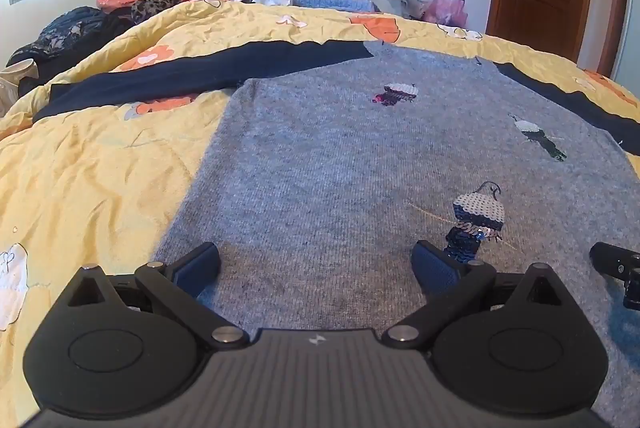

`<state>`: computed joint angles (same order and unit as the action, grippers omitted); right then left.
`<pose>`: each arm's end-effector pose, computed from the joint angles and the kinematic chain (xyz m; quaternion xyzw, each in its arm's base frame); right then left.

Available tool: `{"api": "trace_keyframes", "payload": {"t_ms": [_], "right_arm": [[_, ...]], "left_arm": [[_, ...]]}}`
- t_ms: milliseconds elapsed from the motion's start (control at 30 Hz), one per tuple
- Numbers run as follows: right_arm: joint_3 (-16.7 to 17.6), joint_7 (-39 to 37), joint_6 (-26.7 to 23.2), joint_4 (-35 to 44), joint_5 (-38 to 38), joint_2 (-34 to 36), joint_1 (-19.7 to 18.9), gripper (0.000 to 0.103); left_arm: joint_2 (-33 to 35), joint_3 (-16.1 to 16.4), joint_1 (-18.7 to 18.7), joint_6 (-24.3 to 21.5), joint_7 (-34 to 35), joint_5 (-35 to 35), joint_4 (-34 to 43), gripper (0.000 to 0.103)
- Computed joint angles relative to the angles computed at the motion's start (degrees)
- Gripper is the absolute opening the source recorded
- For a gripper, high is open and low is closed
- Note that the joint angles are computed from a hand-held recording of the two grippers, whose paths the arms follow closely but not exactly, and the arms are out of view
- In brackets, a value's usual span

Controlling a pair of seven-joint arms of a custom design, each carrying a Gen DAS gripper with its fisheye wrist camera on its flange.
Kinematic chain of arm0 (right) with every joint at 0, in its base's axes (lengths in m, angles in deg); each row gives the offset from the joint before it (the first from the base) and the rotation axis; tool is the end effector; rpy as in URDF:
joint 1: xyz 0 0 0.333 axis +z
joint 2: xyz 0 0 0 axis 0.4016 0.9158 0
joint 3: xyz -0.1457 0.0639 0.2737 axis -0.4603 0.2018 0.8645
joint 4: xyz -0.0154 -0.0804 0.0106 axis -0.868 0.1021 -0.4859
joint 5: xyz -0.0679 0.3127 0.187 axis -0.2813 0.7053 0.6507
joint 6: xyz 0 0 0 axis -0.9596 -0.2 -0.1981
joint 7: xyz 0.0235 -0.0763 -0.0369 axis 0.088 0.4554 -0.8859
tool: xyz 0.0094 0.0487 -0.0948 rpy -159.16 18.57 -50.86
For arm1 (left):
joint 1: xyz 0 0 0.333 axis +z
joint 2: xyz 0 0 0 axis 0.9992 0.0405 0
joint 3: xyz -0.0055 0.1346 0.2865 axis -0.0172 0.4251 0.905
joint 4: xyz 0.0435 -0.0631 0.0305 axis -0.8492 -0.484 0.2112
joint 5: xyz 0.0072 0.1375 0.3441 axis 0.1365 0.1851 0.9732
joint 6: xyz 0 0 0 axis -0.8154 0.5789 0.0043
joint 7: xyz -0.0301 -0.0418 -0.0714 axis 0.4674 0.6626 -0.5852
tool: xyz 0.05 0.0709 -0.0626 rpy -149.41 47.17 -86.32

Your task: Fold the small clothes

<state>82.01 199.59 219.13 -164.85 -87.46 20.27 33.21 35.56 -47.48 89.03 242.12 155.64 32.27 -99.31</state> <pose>0.4752 0.1519 0.4722 -0.4857 0.7648 -0.3617 0.2198 0.5974 -0.1203 0.4672 -0.5015 0.7558 -0.3498 0.2343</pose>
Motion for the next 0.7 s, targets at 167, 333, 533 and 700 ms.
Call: {"api": "trace_keyframes", "payload": {"t_ms": [167,333,533,700], "right_arm": [[0.0,0.0,0.0,0.0,0.0,0.0,0.0,0.103],[0.0,0.1,0.0,0.0,-0.1,0.1,0.0,0.103],[0.0,-0.1,0.0,-0.4,0.0,-0.3,0.2,0.103],[0.2,-0.1,0.1,-1.0,0.3,-1.1,0.0,0.103]], "left_arm": [[-1.1,-0.8,1.1,-1.1,3.5,-3.1,-0.9,0.103],[-0.1,2.9,-2.4,-1.3,-1.0,1.1,0.3,0.103],[-0.5,1.8,-1.4,-1.4,-1.6,2.2,-0.1,0.103],[-0.5,1.6,-1.1,-1.5,-1.9,2.6,-0.1,0.103]]}}
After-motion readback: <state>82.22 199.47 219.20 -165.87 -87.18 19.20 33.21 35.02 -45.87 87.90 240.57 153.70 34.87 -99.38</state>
